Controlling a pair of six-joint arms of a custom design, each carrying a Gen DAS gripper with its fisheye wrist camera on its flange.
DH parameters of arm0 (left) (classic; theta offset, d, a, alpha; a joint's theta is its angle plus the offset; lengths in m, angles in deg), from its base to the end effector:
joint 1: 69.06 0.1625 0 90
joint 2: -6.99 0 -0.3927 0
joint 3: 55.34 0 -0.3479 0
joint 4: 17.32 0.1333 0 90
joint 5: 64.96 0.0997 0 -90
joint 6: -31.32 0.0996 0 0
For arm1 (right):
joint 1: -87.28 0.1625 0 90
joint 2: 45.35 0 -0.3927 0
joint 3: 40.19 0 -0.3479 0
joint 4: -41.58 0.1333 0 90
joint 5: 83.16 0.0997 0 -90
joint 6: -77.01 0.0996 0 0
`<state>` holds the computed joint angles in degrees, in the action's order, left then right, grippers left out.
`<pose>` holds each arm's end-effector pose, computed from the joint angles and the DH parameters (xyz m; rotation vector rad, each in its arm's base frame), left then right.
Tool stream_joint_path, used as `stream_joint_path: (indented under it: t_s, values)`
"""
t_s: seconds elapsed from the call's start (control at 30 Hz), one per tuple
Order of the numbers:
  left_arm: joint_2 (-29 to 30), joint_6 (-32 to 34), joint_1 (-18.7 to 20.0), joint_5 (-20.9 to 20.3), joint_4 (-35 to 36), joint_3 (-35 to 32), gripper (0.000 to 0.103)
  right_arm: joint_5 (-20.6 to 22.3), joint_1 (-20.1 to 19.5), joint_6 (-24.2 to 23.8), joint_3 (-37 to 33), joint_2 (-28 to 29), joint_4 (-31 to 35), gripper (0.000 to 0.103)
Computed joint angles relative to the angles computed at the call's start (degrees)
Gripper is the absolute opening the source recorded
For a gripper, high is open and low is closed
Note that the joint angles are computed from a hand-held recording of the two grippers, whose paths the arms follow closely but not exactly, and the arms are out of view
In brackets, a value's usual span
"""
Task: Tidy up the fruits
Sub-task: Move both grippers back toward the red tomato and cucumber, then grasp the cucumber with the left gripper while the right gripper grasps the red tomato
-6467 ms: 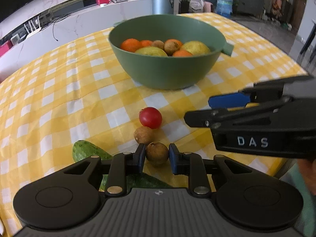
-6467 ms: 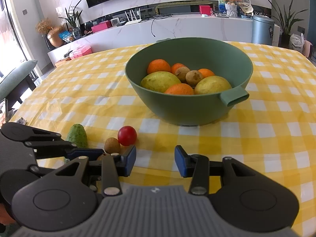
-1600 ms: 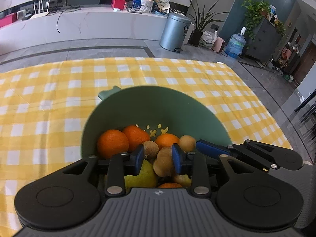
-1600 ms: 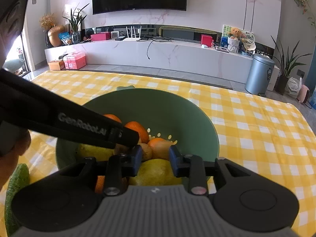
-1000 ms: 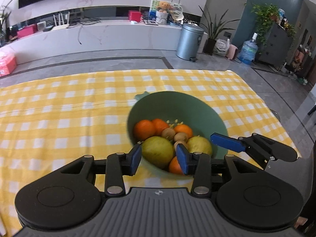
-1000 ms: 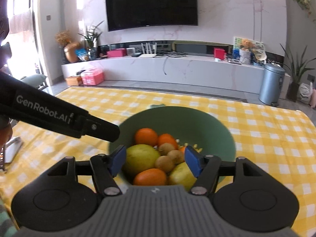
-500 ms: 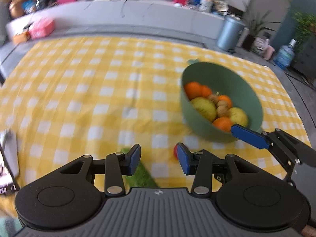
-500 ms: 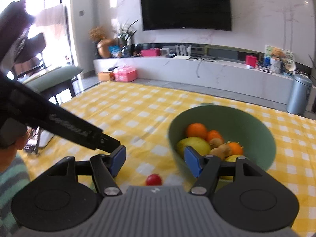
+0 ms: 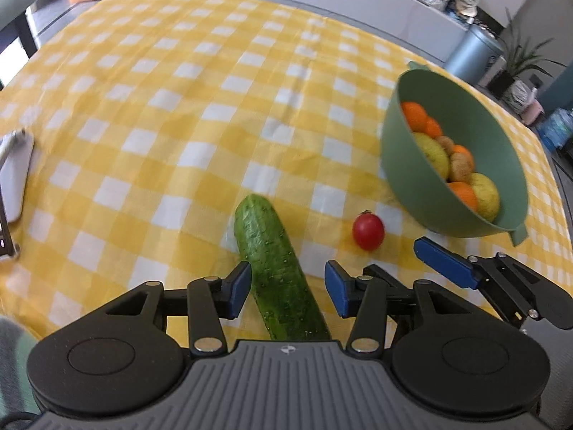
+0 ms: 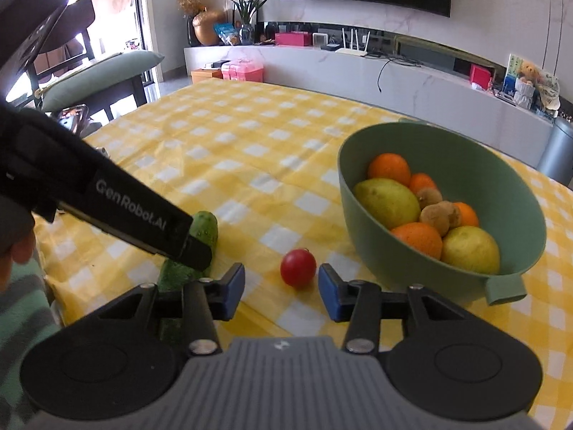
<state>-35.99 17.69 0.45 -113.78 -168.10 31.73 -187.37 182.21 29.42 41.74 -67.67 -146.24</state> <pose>-0.0427 -0.6824 0.1450 0.0119 2.4712 -0.6180 0.1667 -0.6655 -0.0027 1.0431 -2.3665 0.7165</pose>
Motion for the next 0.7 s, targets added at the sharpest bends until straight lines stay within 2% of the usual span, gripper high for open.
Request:
stream_joint_path:
  t_s: [0.27, 0.37, 0.47, 0.6, 0.7]
  values:
    - [1.2, -3.1, 0.3, 0.7, 2.1, -0.9, 0.057, 0.5, -1.0, -1.8, -3.4, 2.5, 0.8, 0.042]
    - [1.6, -3.6, 0.5, 0.5, 2.8, -1.6, 0.057, 0.6, -1.3, -4.1, -5.2, 3.9, 0.8, 0.040]
    - [1.8, -3.9, 0.7, -0.2, 2.6, -1.6, 0.057, -0.5, -1.2, -6.3, -6.7, 5.2, 0.5, 0.033]
    - [2.1, -3.9, 0.7, -0.2, 2.4, -1.9, 0.057, -0.4, -1.5, -6.1, -8.2, 6.1, 0.7, 0.033]
    - [2.3, -3.6, 0.6, -0.1, 2.1, -2.0, 0.052, 0.0, -1.7, -5.8, -9.0, 6.7, 0.9, 0.033]
